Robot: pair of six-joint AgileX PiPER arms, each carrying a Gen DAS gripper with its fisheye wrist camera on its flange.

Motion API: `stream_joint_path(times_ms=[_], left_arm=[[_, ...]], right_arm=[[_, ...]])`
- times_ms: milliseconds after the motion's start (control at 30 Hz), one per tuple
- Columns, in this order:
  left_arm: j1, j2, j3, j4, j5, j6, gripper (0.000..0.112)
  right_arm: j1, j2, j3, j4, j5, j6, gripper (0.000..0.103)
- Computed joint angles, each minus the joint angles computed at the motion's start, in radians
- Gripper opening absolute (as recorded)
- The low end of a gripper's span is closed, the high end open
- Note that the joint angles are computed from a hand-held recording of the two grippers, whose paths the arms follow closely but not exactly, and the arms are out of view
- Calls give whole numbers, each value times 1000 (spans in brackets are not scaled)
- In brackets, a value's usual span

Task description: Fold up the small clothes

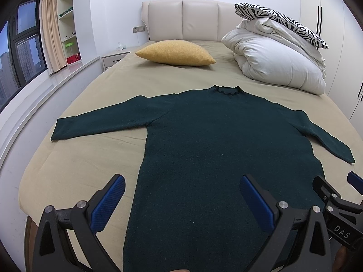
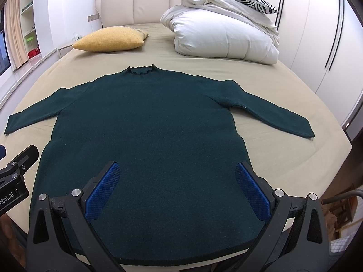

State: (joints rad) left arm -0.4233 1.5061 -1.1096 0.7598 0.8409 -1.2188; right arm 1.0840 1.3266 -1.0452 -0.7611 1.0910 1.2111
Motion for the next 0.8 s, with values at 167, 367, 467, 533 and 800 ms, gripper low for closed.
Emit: stream_joint_path(times_ms=[167, 367, 467, 533, 800], left_arm=[[1, 0, 0, 0, -1, 0, 103], [0, 2, -1, -1, 0, 0, 103], [0, 2, -2, -2, 0, 1, 103], [-1, 1, 0, 0, -1, -2, 103], [33, 1, 18, -49, -51, 27, 103]], right_arm=[[-4, 5, -2, 4, -4, -4, 103], [-8, 10, 2, 8, -13, -8, 103], [-8, 11, 1, 9, -12, -8, 103], [-8, 13, 2, 9, -13, -9, 103], [-17, 22, 8, 13, -25, -14, 103]])
